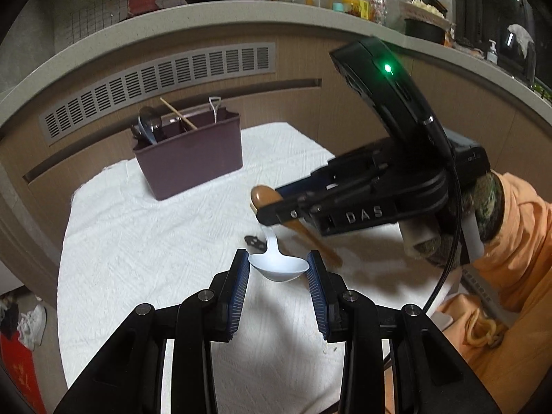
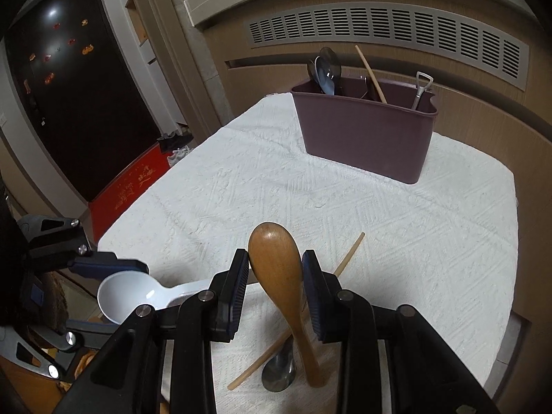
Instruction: Organize utensils
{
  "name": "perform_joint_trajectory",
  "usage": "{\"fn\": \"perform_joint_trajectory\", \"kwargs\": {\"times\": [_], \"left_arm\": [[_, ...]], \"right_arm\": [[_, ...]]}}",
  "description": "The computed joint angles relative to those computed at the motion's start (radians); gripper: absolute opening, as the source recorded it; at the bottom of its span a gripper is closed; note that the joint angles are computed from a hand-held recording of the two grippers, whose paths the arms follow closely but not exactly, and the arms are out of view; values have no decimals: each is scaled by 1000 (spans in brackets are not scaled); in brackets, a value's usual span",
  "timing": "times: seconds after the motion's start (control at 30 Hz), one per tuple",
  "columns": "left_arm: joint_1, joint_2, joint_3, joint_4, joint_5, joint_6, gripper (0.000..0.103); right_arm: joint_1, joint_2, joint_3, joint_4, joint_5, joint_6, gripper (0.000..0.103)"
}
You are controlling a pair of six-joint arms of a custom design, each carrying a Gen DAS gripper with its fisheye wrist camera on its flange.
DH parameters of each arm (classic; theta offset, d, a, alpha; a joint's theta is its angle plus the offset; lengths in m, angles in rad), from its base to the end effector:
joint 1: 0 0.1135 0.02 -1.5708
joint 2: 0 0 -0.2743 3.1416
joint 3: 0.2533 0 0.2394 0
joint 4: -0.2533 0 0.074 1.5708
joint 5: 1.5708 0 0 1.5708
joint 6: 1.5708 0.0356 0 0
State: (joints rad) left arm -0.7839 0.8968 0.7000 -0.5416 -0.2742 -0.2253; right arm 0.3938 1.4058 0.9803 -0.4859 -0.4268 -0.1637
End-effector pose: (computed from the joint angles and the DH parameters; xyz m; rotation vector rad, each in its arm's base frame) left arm 0.1257 -0.1117 0.2685 0.4950 2.2304 -0.2119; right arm 0.2492 0.1195 0.2590 -0.8540 2.3198 0.6275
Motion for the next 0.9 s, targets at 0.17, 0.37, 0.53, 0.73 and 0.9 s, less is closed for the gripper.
{"fn": "perform_joint_trajectory", "kwargs": {"times": [0.17, 0.37, 0.53, 0.73, 0.9], "left_arm": [[-11, -31, -2, 15, -45, -7, 35], [85, -8, 65, -65, 58, -29, 35], [173, 27, 116, -161, 247, -38, 35], [59, -33, 119, -183, 141, -83, 35], [82, -72, 103, -157, 146, -85, 35]], "right_arm": [[-13, -55, -10, -3, 4, 22, 29], [-51, -133, 9, -20, 10, 42, 27], [-22, -189, 8, -17, 49, 42, 16], [9, -165, -27, 4, 9, 65, 14], [19, -162, -64, -13, -30, 49, 14]]}}
